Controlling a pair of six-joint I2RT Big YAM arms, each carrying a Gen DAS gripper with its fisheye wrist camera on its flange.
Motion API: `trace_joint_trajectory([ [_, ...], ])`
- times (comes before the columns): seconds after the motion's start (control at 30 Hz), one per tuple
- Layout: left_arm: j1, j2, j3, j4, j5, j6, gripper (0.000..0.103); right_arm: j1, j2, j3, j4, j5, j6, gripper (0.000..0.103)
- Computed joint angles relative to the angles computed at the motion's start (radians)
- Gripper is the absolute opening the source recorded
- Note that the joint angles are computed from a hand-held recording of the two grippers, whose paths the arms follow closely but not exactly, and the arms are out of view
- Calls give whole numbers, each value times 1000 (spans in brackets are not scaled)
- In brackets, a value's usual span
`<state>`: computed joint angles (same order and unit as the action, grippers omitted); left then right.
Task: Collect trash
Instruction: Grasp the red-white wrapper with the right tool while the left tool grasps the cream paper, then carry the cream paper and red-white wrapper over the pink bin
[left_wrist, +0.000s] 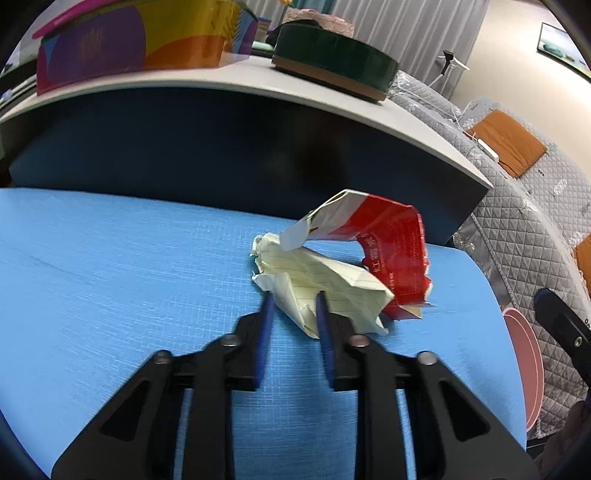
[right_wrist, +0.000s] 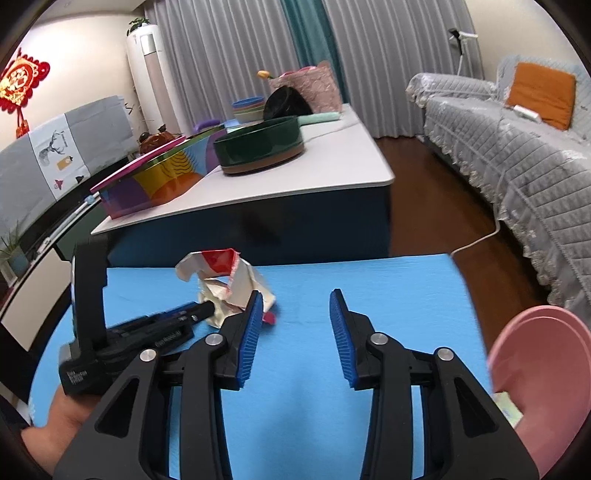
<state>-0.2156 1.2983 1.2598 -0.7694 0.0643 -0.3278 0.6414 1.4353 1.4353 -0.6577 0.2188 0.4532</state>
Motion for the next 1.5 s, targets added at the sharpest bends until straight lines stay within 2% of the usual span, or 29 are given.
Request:
trace_joint_trajectory([
  [0.07, 4, -3, -2, -8, 2, -13, 9, 0, 33, 29, 3, -23, 1, 41],
  [0.2, 3, -13, -11, -6, -13, -6, 5, 12, 110, 102, -13, -53, -9, 46],
  [0.4, 21, -29, -20, -10, -9, -9, 1, 34, 210, 214, -95, -21, -53, 44],
  [0.43, 25, -32, -20, -12, -6, -11, 1, 35, 218, 225, -111, -15, -51, 41],
  [0.5, 31, -41, -23, -12, 0, -11, 1, 32, 224, 236, -136, -14, -47, 20],
  [0.57, 35, -42, -22, -11, -1, -6, 1, 30, 220, 236, -151, -17, -43, 5],
  [0.67, 32, -42, -18, -13, -8, -7, 1, 33, 204, 230, -164, 10, -47, 2],
  [0.93, 17, -72, -13, -11, -21, 1, 1, 38, 111, 176, -198, 75, -58, 2],
  [1.5, -118, -229, -51, -30, -96, 44, 1, 61, -179, 51, -316, 203, -70, 2],
])
